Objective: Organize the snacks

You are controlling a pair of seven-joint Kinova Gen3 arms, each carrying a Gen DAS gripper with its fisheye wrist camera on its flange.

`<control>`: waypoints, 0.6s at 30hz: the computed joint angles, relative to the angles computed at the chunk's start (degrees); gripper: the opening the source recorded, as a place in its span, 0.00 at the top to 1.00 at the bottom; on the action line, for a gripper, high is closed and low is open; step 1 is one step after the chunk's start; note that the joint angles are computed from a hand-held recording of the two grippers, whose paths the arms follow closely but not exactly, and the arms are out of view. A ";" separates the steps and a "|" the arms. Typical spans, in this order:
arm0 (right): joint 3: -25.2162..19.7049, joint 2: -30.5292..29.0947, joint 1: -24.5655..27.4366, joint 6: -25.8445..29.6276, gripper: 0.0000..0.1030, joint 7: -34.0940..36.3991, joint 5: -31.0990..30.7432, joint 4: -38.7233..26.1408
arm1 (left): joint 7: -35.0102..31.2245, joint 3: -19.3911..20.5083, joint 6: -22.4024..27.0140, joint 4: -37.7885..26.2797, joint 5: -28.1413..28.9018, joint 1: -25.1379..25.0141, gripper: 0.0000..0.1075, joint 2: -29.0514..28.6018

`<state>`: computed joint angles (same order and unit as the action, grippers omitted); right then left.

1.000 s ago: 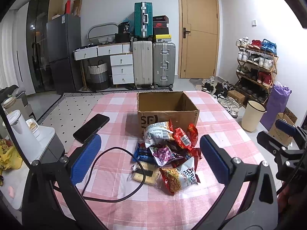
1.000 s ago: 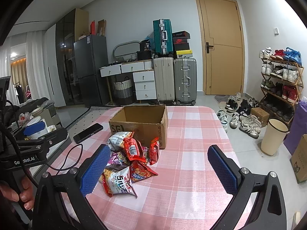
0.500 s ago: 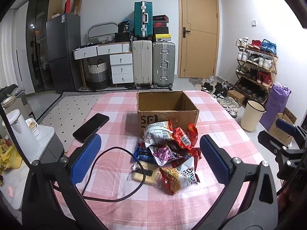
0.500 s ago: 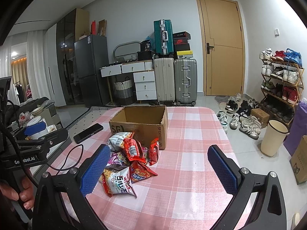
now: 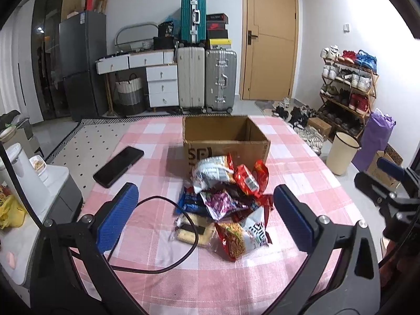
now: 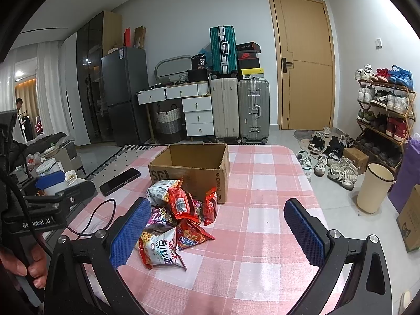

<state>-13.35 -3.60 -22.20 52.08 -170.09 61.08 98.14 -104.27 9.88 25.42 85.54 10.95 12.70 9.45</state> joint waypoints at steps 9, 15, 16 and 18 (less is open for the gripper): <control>0.71 -0.34 1.19 -1.41 0.00 0.07 -1.91 1.81 | -5.80 2.53 10.73 -5.27 2.08 -2.57 0.05 6.53; 1.58 -0.01 2.40 -3.65 0.00 0.24 -3.37 3.43 | -7.05 2.49 11.33 -5.89 5.17 -0.90 0.05 10.71; 1.69 0.15 2.57 -3.90 0.00 0.21 -3.47 3.65 | -6.70 2.27 12.18 -6.50 4.90 -0.43 0.05 11.20; 2.04 0.48 2.92 -4.71 0.00 0.07 -3.70 4.06 | -6.82 2.94 13.75 -7.46 6.29 -0.78 0.05 12.12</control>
<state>-11.31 -3.11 -19.28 47.37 -170.02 57.38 102.20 -111.09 12.82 39.17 78.08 17.24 11.92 21.57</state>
